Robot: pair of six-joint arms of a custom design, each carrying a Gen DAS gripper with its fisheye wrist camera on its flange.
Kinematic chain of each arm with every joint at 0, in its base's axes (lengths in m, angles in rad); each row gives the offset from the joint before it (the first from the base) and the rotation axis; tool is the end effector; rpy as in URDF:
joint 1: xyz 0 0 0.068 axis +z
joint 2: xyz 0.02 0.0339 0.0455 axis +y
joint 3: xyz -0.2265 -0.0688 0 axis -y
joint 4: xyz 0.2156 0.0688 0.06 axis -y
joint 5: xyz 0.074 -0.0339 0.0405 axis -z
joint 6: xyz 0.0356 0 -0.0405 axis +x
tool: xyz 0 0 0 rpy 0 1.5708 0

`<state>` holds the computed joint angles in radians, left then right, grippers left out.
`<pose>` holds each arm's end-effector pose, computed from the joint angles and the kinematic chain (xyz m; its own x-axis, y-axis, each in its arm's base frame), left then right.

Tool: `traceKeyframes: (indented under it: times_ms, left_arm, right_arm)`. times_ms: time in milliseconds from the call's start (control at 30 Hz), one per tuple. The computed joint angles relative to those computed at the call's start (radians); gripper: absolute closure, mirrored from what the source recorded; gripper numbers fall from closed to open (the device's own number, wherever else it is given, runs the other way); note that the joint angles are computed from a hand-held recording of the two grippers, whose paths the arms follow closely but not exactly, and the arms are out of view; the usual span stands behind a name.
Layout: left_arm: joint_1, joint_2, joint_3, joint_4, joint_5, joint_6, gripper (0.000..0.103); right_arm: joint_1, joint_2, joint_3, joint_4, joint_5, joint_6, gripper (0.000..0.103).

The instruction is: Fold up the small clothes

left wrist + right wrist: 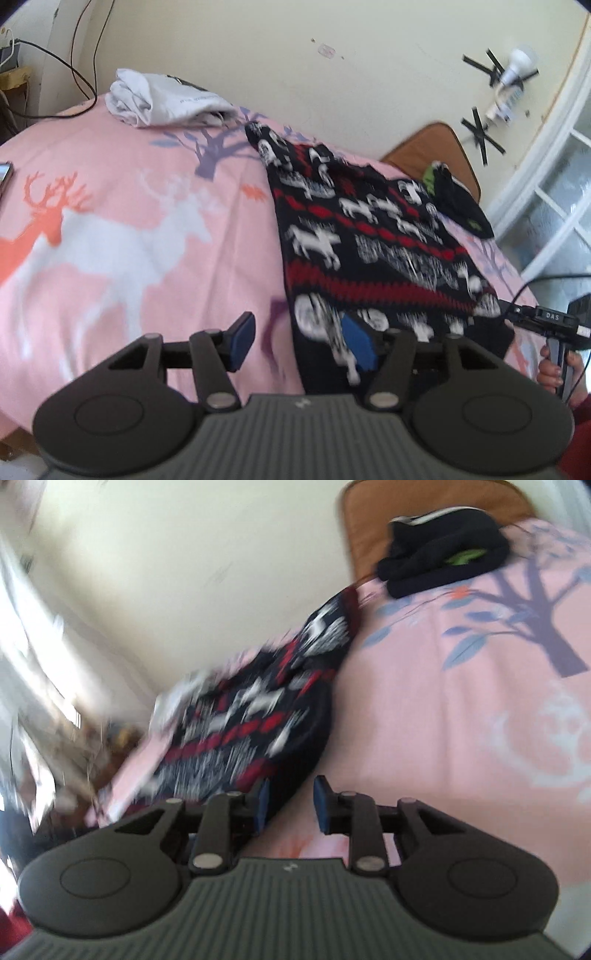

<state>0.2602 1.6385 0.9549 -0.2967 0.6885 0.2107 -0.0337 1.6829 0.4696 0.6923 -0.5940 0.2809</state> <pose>0.2927 0.0545 0.1655 -0.7550 -0.0339 -0.6548 0.3079 0.8634 -0.3997 0.2673 0.0109 0.1061 -0.6047 0.2503 -0.7561 -0.3014 0.8068 0.5081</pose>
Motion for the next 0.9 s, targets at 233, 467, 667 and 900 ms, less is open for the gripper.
traceKeyframes:
  times_ms: [233,467,667,900]
  left_arm:
    - [-0.047,-0.145,-0.177,0.023,0.026,0.034,0.077]
    - [-0.025,-0.241,-0.256,0.071,0.003,0.019,0.094]
    - [-0.016,-0.183,-0.245,0.071,0.069,0.017,0.052]
    - [-0.046,-0.226,-0.251,0.039,-0.007,0.017,0.097]
  right_arm:
    - [0.287,0.081,0.102,0.019,0.205,-0.088,0.086]
    - [0.292,-0.076,0.093,-0.109,0.332,-0.045,0.083]
    - [0.283,-0.226,-0.102,-0.040,0.261,-0.014,0.048]
    - [0.413,-0.072,-0.046,-0.015,0.391,-0.063,0.096]
